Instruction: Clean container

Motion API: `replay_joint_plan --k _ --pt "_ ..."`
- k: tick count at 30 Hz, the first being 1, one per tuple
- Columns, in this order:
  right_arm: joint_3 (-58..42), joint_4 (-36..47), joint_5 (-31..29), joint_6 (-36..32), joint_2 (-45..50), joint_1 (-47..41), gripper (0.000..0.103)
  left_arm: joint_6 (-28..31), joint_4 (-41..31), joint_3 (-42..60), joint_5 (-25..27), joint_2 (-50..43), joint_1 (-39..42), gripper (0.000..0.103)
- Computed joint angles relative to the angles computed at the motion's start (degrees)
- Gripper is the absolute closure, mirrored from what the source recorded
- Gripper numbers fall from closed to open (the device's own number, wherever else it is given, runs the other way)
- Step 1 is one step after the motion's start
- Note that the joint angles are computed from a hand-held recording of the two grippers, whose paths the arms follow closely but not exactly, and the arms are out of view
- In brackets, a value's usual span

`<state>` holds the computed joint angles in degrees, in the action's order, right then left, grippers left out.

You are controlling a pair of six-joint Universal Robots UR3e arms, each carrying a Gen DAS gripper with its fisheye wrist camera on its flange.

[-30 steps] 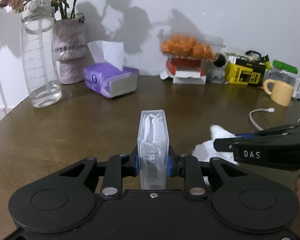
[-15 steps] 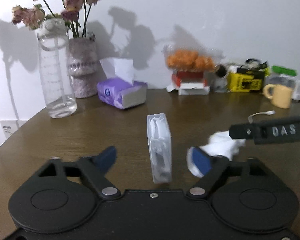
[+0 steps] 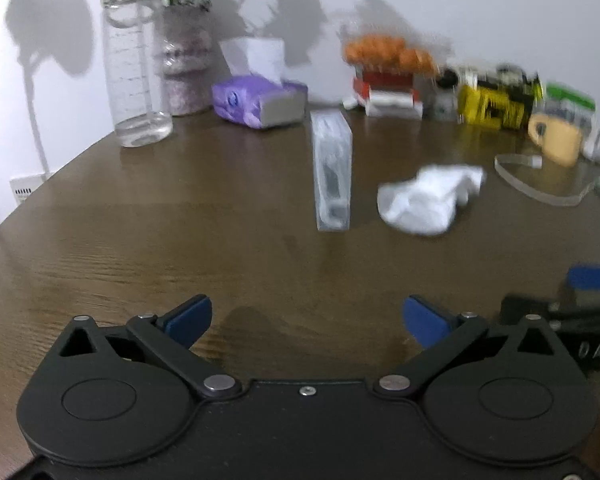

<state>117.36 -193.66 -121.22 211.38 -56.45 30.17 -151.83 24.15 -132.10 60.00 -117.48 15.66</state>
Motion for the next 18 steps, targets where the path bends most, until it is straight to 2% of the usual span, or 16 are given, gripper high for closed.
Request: replay_joint_plan --k 4,7,14,18 --pt "-1.52 2.96 0.12 0.81 -0.05 -0.60 0.001 0.41 -3.02 1.74 0.46 0.10 -0.68 0.000" --pt "-1.84 2.94 0.72 0.51 0.30 -1.29 0.000 0.48 -4.56 2.85 0.69 0.06 -1.06 0.000" --pt "-1.79 2.90 0.47 0.98 0.51 -1.04 0.000 0.18 -1.25 -0.29 0.53 -0.05 -0.47 0.000" --pt "-1.52 2.78 0.64 1.04 0.30 -1.27 0.000 -2.19 0.25 -0.32 2.52 -0.41 -1.13 0.000"
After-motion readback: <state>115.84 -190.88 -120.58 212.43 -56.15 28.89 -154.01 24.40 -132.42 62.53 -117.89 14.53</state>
